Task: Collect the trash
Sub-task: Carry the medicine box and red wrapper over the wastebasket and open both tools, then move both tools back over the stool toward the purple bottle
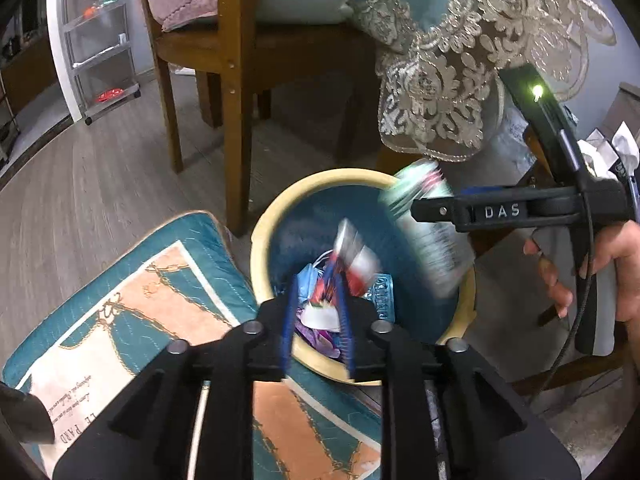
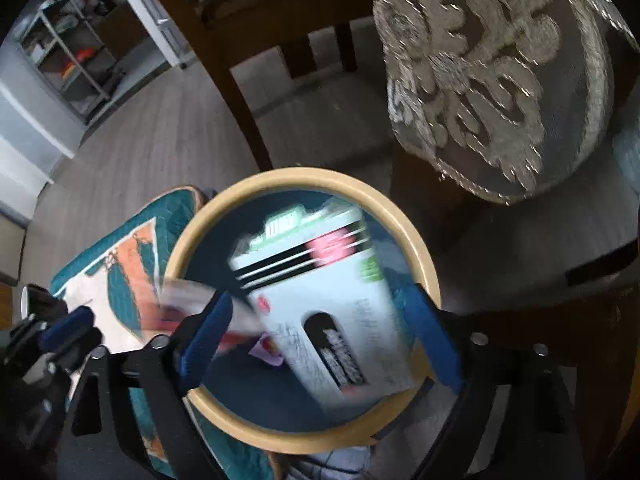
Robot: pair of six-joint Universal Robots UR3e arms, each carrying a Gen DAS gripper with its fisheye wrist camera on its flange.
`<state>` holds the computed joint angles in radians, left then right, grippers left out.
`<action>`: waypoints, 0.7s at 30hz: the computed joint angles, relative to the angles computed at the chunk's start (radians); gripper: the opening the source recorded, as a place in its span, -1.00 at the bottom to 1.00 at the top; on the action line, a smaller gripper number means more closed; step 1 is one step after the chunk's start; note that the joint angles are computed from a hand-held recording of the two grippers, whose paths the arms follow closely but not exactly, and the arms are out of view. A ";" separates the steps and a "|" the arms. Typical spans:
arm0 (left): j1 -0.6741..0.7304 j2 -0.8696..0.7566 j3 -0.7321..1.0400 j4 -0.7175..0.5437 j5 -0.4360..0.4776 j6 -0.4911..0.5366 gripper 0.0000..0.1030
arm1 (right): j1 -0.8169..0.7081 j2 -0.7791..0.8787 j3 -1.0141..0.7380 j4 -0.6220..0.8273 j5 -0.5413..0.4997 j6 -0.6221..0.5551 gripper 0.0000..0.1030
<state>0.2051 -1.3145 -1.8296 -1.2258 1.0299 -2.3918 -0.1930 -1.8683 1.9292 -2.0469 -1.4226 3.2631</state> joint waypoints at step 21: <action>1.022 0.343 0.442 -1.236 -0.203 0.979 0.73 | 0.398 0.121 -0.328 0.069 -0.175 0.273 0.79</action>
<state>1.2273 -0.9719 -1.3879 -2.4614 0.8267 -1.4130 0.2051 -1.7471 1.6013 -1.9782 -1.5973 3.5364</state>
